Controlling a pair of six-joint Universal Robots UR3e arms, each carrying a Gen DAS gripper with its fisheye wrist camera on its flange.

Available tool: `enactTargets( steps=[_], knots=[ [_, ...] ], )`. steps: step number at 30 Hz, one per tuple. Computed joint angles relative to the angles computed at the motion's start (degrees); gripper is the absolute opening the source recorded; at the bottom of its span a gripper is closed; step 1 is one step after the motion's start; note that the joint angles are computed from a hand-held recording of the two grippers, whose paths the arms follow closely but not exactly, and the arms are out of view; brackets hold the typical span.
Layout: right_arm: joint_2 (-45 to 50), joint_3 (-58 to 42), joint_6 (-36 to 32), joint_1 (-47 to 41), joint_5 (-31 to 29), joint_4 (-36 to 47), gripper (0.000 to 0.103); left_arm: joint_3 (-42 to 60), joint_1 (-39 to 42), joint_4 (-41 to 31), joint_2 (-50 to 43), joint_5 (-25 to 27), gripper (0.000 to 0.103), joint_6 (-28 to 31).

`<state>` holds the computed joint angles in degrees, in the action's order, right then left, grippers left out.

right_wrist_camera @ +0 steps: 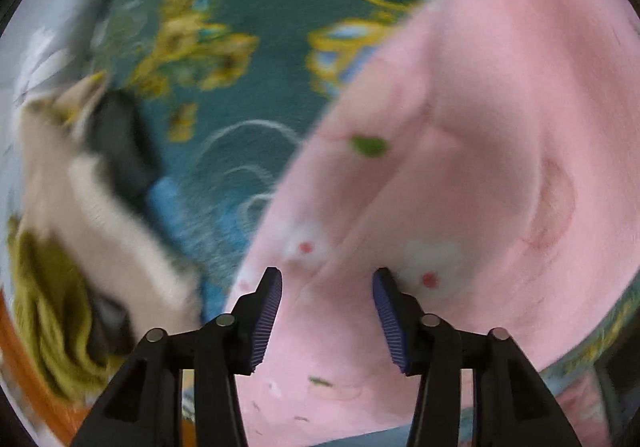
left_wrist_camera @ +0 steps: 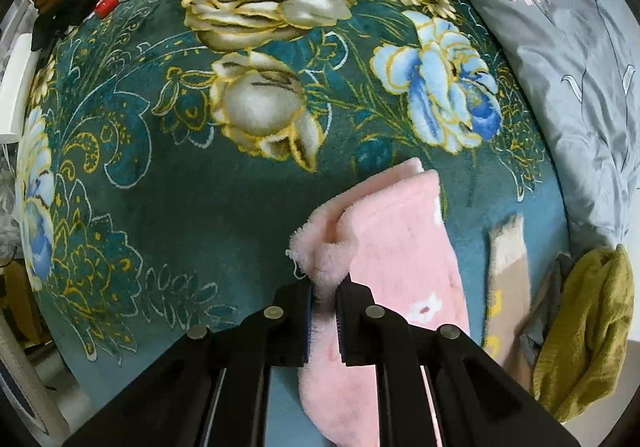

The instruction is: Fold clothes

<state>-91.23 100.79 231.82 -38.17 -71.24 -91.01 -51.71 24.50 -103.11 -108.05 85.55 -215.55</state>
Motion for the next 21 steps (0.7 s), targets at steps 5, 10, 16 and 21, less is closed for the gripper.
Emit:
enactTargets(
  steps=[5,10,16,21],
  knots=[
    [-5.81,8.16,3.50,-3.30,-0.32,-0.77,0.004,-2.83,0.52,0.76,1.34,-0.18,0.011,0.69],
    [-14.66,7.46,-2.15,-6.40,4.36,2.26,0.003,-8.79,2.38,4.14,5.05,-1.87,0.011,1.47],
    [-10.17,-4.45,-11.63,-6.11,5.04,-0.03,0.002,-13.67,4.06,7.35,8.52,-4.10,0.011,1.15],
    [-0.16,-1.98,-12.49,-3.13,1.55,-3.93,0.004,-12.74,3.83,6.01,7.92,-3.88,0.011,-1.05]
  ],
)
